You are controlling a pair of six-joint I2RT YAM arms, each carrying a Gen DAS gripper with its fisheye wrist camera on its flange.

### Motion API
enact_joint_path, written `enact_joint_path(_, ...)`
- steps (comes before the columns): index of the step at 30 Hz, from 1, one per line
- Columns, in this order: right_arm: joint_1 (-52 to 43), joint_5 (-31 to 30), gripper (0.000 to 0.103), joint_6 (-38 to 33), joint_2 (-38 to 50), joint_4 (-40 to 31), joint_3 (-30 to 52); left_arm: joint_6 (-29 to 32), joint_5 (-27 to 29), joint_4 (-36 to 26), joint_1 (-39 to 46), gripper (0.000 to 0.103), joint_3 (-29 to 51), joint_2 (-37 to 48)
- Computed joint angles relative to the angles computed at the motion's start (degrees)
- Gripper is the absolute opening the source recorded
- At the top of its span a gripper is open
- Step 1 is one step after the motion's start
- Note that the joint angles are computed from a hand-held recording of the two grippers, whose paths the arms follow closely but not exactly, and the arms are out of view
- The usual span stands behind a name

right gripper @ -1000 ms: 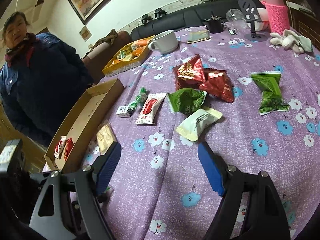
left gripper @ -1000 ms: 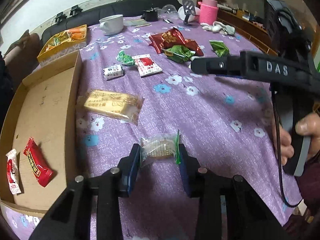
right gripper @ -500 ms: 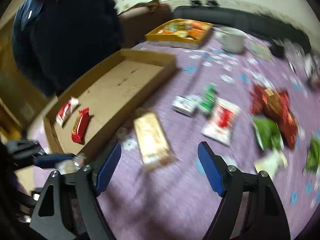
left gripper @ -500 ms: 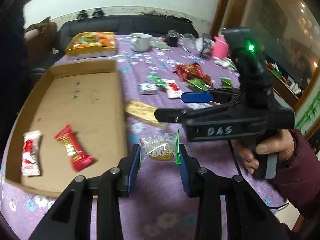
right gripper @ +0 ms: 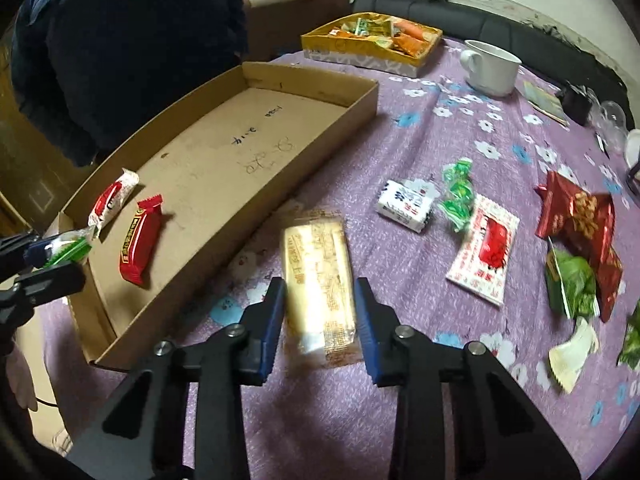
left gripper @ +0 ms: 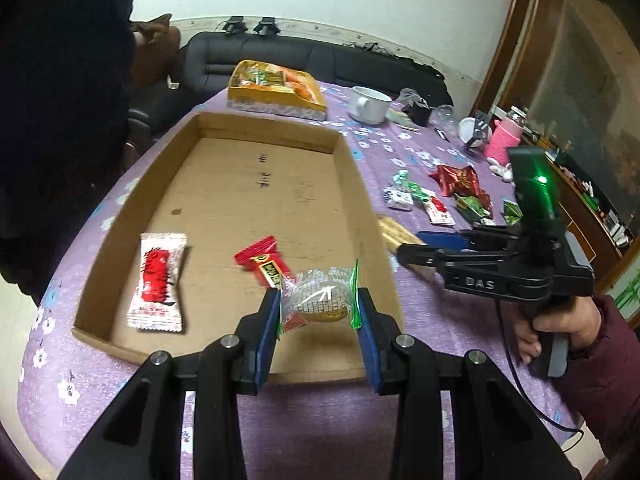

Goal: Organize snacks

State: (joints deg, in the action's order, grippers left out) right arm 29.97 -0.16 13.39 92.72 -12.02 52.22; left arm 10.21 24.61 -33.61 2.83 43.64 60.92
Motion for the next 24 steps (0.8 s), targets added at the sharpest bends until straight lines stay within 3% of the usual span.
enact_joint_path(8, -0.72, 1.90, 0.037, 3.91, -9.02, -0.49, -4.83, 1.26, -0.51, -1.47, 3.76, 0.036, 1.50, 0.72)
enact_joint_path(13, 1.18, 1.52, 0.037, 5.19, -13.06, -3.95, -1.77, 1.68, -2.25, -0.75, 5.48, 0.036, 5.33, 4.73)
enact_joint_path(18, 4.57, -1.76, 0.037, 7.39, -6.67, -4.54, 5.88, 0.82, -3.08, -0.69, 7.04, 0.036, 11.53, 12.89)
enact_joint_path(24, 7.95, -1.37, 0.037, 8.56, 4.56, -5.97, 15.56, -0.46, -7.38, 1.31, 6.41, 0.037, 15.22, 19.77)
